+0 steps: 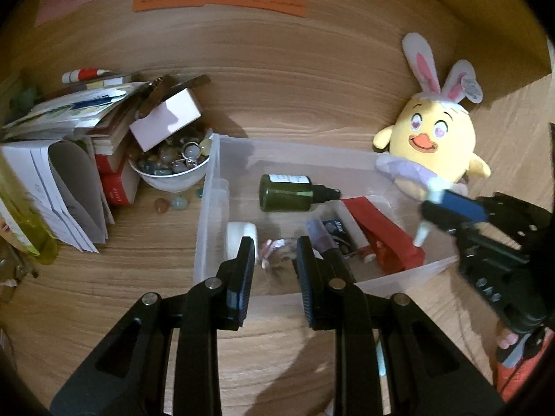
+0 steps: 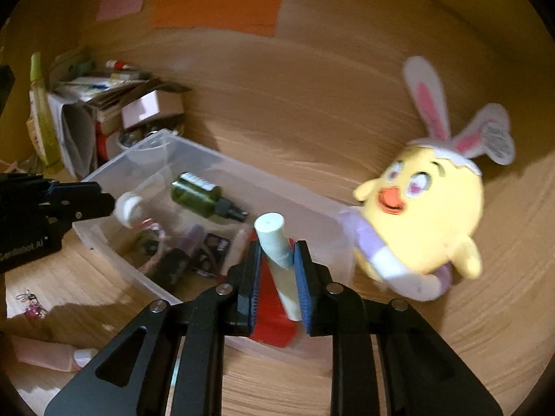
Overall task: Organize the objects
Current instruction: 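Open both grippers to drop the highlighter and eraser into the bin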
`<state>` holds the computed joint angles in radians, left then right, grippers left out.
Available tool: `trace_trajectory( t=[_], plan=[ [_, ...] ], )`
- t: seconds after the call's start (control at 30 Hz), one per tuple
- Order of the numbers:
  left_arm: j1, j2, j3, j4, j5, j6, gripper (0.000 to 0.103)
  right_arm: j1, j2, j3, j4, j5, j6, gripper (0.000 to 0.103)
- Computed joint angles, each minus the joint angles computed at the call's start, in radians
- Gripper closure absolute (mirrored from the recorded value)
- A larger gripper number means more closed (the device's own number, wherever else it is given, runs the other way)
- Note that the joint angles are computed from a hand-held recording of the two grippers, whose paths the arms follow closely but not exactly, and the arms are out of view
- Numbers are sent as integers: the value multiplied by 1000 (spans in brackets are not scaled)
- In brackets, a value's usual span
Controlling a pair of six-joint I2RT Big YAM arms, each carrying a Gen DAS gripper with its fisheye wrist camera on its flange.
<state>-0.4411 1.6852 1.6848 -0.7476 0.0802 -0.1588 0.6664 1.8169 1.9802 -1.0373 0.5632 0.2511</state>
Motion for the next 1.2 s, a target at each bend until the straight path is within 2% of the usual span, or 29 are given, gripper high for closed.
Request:
trace_trajectory(
  t=[0.13,0.2,0.27,0.37,0.5,0.57,0.63,0.7,0.83,0.9,0.97,1.1,1.2],
  plan=[
    [-3,-22,-18,10,-7,13,76,-5,41,55,-30,-69,12,80],
    [-3,-36,-31,15,-4,18,69,-16,54,73,-36,-144,25,77],
    [-4,-52,-49,24,-8,26,67,-32,62,80,-33,-241,36,75],
    [-7,-76,-76,36,-22,42,65,-45,79,92,-44,-309,56,73],
    [-12,-111,-116,62,-43,57,51,-39,84,88,-52,-297,61,73],
    [-17,-128,-134,77,-62,67,50,-31,74,73,-40,-282,55,71],
    [-19,-140,-146,83,-67,73,48,-23,64,62,-33,-253,50,62],
    [-20,-156,-164,93,-68,73,41,-12,44,39,-11,-217,39,50],
    [-21,-186,-197,114,-78,73,31,8,0,-12,38,-174,19,37],
    [-22,-201,-211,120,-90,75,27,17,-23,-38,59,-158,10,26],
    [-21,-213,-223,124,-94,76,24,25,-48,-66,80,-145,6,21],
    [-14,-233,-239,110,-75,76,16,35,-86,-106,100,-145,6,20],
    [-12,-247,-254,102,-73,76,15,43,-109,-135,109,-145,11,19]
  ],
)
